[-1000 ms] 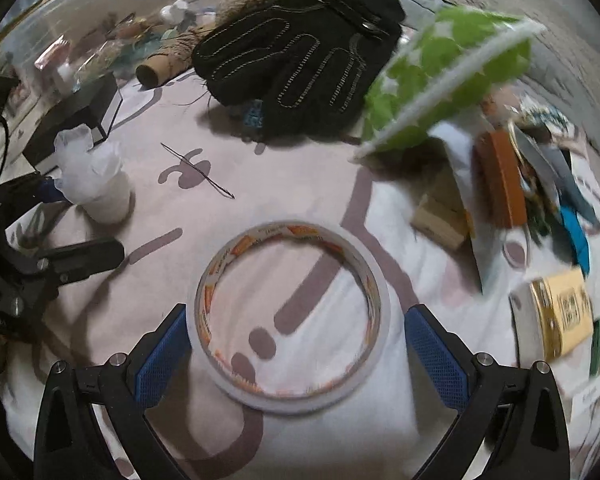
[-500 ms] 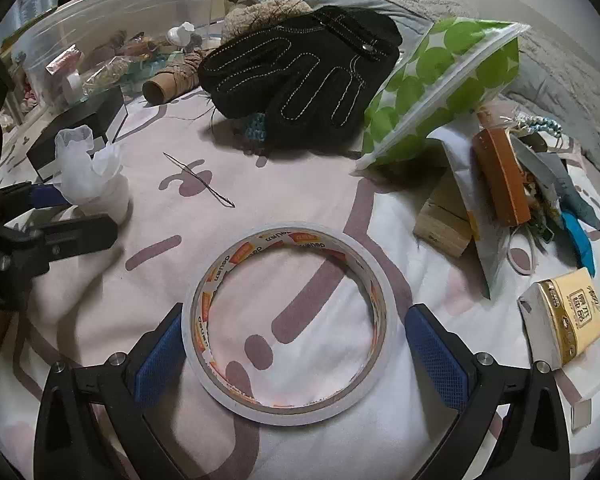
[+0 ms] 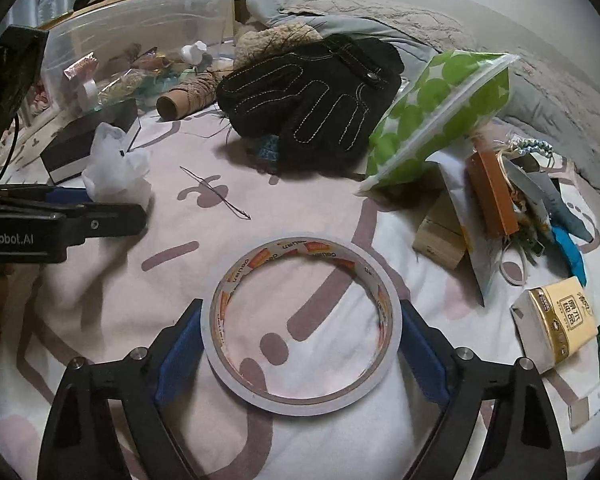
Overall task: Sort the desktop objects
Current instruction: 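Close the right gripper on the white tape roll while the left gripper lifts the fluffy item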
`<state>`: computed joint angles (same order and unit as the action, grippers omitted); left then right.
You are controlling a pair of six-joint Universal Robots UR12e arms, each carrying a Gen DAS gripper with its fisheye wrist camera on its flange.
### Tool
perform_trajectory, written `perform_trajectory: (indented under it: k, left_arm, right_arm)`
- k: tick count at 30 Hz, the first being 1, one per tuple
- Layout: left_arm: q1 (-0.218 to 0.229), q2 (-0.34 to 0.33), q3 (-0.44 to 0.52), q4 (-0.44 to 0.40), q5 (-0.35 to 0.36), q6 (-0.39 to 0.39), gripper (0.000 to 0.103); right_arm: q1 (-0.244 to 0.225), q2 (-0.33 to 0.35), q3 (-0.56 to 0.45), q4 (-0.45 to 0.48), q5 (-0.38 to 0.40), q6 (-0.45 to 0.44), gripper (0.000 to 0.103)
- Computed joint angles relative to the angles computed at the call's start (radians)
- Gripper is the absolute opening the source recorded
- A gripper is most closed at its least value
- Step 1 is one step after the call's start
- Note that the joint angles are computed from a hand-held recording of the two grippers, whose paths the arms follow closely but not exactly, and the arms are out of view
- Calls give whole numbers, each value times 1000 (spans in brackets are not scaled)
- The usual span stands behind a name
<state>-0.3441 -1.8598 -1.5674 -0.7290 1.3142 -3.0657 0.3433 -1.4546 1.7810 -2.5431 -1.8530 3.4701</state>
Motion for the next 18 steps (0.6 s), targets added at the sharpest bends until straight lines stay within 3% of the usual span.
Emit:
perform_trajectory:
  k: [18]
  left_arm:
    - [3,29,-2,36,-62,89,69]
  right_arm:
    - [-16,-17,25,-65,38,47,90]
